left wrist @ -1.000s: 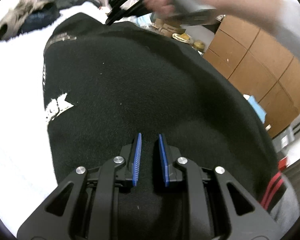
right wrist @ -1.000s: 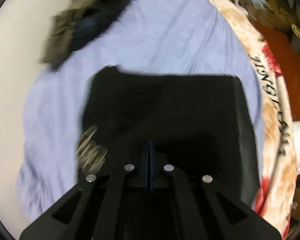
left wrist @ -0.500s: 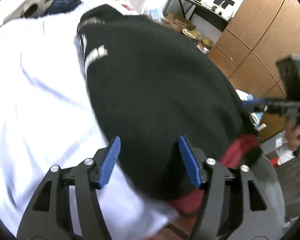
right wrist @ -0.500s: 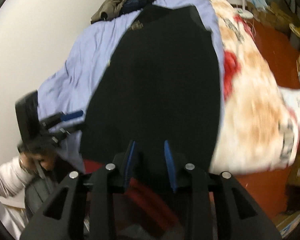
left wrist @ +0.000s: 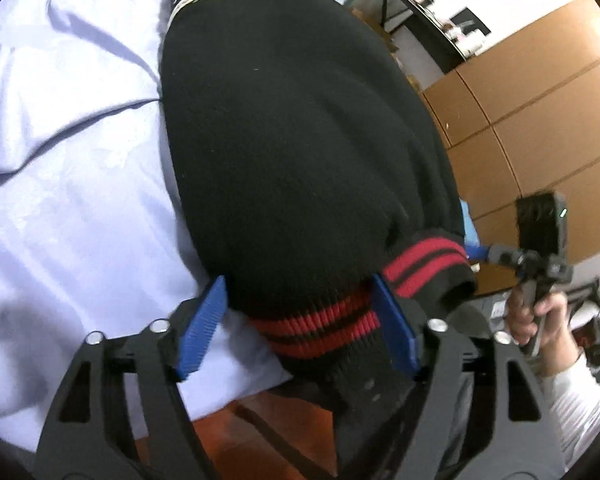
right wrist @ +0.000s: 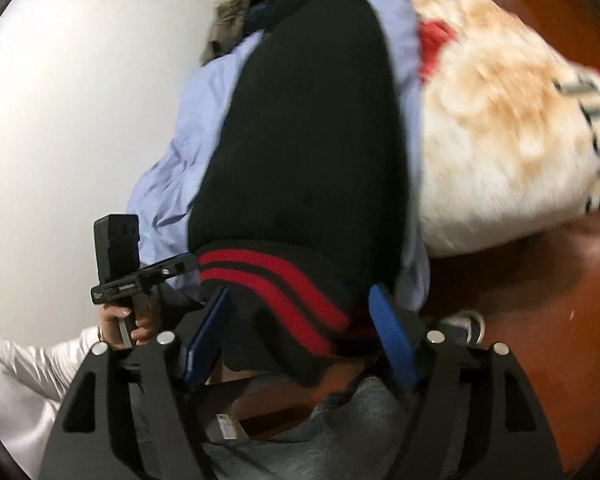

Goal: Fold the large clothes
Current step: 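Grasp the ribbed hem end with the left gripper while the right gripper grasps beside it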

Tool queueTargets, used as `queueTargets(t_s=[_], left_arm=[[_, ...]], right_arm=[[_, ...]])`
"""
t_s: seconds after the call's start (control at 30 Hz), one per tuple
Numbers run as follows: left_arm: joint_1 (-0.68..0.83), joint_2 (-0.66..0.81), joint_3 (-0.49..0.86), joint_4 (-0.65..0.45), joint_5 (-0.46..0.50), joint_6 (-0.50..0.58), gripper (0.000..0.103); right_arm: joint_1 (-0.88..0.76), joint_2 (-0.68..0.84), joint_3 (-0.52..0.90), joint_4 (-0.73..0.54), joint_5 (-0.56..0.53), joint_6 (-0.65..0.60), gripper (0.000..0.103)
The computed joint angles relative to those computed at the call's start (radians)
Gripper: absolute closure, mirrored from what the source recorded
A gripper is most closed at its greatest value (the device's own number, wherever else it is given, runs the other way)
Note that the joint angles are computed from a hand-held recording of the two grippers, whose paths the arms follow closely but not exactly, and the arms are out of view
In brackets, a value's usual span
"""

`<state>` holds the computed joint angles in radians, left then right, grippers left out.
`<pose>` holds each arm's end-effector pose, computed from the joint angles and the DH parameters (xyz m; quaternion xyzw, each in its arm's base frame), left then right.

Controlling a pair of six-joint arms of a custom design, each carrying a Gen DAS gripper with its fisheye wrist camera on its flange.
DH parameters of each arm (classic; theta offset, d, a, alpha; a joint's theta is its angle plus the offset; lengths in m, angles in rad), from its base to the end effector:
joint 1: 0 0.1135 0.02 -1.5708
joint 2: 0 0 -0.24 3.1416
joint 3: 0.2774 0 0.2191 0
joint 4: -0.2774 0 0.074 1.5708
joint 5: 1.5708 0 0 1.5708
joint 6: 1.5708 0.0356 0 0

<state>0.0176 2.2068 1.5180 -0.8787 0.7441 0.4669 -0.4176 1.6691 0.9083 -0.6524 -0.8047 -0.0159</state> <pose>0.3641 -0.0177 0.1188 0.2081 0.9080 -0.3525 0.0887 0.2417 -0.0792 0.1530 0.1528 0.9050 0.3657 0.1547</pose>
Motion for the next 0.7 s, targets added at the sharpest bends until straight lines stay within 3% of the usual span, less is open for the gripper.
queueTargets(t_s=[0.17,0.27,0.37,0.4,0.47,0.5,0.53,0.7], left_arm=[[-0.013,0.081,0.064,-0.035,0.037,-0.026,0.019],[-0.016,0.121,0.097,-0.058,0.070,-0.032,0.015],[-0.031,0.130,0.094,-0.048,0.060,-0.036,0.012],[-0.041,0.120,0.089,-0.039,0.052,-0.043,0.012],[-0.056,0.095,0.085,-0.033,0.037,-0.062,0.014],[-0.056,0.072,0.078,-0.040,0.038,-0.065,0.016],[-0.055,0.062,0.082,-0.049,0.042,-0.063,0.021],[-0.029,0.058,0.157,-0.184,0.121,-0.006,0.022]], right_arm=[[-0.015,0.122,-0.019,0.069,-0.113,0.055,0.032],[0.052,0.172,-0.030,0.155,-0.108,0.148,0.031],[0.121,0.169,0.002,0.139,-0.035,0.177,0.032],[0.125,0.155,0.003,0.133,-0.028,0.177,0.048],[0.146,0.114,-0.003,0.164,-0.019,0.231,0.061],[0.145,0.072,-0.023,0.200,-0.037,0.267,0.073],[0.134,0.054,-0.025,0.209,-0.057,0.277,0.075],[0.081,-0.089,-0.012,0.244,-0.195,0.349,0.083]])
